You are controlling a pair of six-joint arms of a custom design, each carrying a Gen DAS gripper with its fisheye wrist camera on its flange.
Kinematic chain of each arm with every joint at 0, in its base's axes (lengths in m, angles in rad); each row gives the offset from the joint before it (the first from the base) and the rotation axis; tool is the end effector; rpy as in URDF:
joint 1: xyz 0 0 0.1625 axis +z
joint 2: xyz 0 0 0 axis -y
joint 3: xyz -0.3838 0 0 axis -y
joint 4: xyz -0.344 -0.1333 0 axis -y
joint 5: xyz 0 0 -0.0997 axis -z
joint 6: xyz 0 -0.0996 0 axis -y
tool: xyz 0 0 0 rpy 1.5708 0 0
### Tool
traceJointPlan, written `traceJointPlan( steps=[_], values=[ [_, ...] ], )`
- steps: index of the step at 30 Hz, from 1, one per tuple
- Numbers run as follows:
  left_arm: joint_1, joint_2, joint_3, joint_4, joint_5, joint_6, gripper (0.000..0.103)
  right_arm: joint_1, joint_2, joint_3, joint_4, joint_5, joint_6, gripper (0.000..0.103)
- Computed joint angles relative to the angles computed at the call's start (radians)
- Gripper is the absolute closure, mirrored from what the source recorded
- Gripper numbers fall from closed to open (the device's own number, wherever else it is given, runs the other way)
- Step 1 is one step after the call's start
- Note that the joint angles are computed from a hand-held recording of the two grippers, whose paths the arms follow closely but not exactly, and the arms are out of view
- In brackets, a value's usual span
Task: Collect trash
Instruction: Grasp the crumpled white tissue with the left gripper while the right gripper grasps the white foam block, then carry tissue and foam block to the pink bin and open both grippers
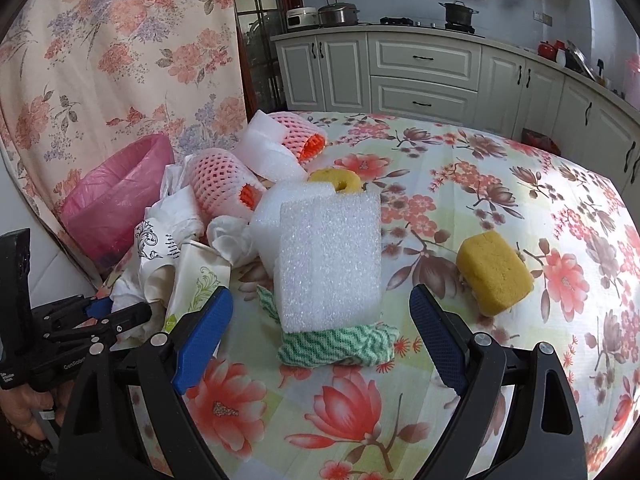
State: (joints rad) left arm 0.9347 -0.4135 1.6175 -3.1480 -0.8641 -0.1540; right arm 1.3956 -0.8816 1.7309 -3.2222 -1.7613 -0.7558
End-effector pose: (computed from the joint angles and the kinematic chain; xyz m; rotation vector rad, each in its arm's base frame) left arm -0.1944 -0.5965 -0.0386 0.4302 2.4833 -0.7950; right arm 0.0062 -0.6215 0.2041 0.6165 -2.4165 0.8373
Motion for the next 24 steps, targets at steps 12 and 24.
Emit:
traceJointPlan(
  steps=[12, 24],
  values=[
    [-0.021, -0.049, 0.038, -0.025, 0.059, 0.002, 0.068, -0.003, 0.018, -0.057, 0.083, -0.009, 0.004, 0.050],
    [-0.020, -0.080, 0.007, -0.101, 0.129, 0.078, 0.068, 0.036, -0.045, -0.029, 0.057, 0.033, -0.002, 0.051]
  ],
)
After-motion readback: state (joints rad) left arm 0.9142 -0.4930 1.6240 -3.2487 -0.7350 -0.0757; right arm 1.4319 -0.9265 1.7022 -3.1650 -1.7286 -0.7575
